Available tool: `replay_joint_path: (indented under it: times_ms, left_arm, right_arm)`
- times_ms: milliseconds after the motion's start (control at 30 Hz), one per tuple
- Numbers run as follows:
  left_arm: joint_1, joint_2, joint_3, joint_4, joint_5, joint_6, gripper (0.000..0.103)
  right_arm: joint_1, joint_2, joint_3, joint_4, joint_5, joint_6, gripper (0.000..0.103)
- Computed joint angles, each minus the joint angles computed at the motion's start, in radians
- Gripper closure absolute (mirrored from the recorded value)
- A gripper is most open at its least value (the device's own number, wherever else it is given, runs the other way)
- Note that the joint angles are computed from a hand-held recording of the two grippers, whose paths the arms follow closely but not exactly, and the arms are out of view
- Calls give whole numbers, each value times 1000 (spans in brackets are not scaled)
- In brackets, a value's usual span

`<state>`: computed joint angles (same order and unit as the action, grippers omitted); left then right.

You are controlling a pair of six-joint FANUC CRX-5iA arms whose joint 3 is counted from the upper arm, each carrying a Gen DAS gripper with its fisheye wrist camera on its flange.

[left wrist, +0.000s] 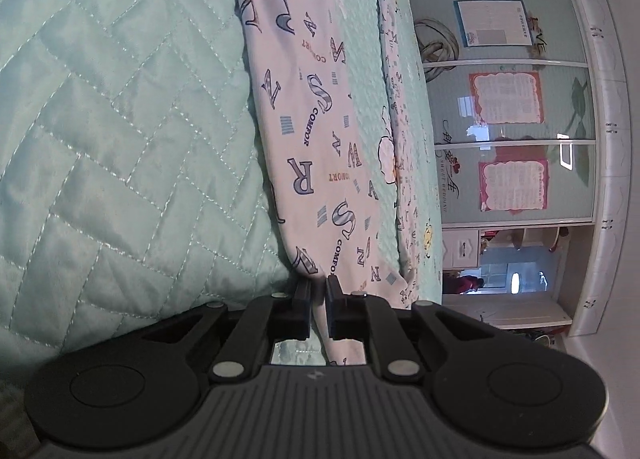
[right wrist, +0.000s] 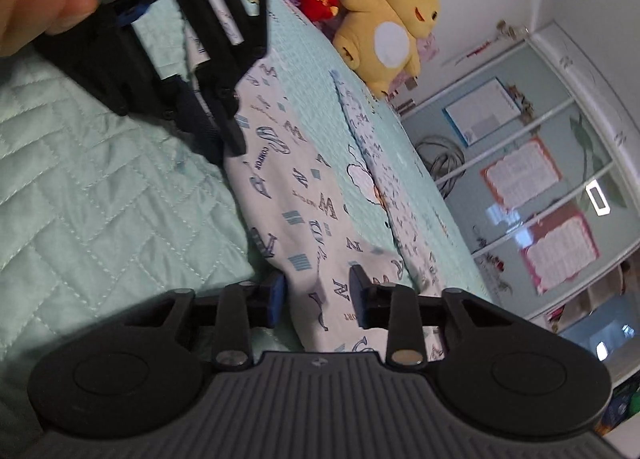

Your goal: Fold clothes

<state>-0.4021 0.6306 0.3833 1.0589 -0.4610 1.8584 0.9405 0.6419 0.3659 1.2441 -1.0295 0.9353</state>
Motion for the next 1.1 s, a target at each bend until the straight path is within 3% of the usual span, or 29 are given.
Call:
replay_joint_path:
  times_ms: [67,133,200,267,367,433,467,600,667,867,1100]
  left_arm:
    - [0,8,20,-10,2,-24,92]
    - [-6,11,22,18,16,-76,75]
    - [-18,11,8,89,39,-151,65]
    - [-22,12,5,100,43,-169,65]
    - [-19,14,2,91,37,-181,72]
    - [4,32,52,-39,-12,-58,95]
    - [9,33,57,-55,-22,-32,99]
    - [23,0,57,-173,-34,55,101]
    - [34,6,108,-291,-89,140,101]
    - [34,5,64,-215,-56,114,98]
    - [67,-28,90,-446,-40,371,97]
  right_arm:
    - [7,-1,-2,2,-12,21,76]
    - [14,-1,-3,3,-25,32,78]
    - [15,3,0,7,-31,34,80]
    - [16,10,8,3,-37,37,84]
    - [18,22,29,-8,-47,61,91]
    - [19,34,49,-16,-53,84,94]
    - [20,37,53,-20,-55,90,95]
    - [23,33,62,-48,-52,108,101]
    - [30,17,56,-75,-43,122,103]
    - [40,27,67,-87,-61,113,102]
    - [41,22,54,-67,-75,49,102]
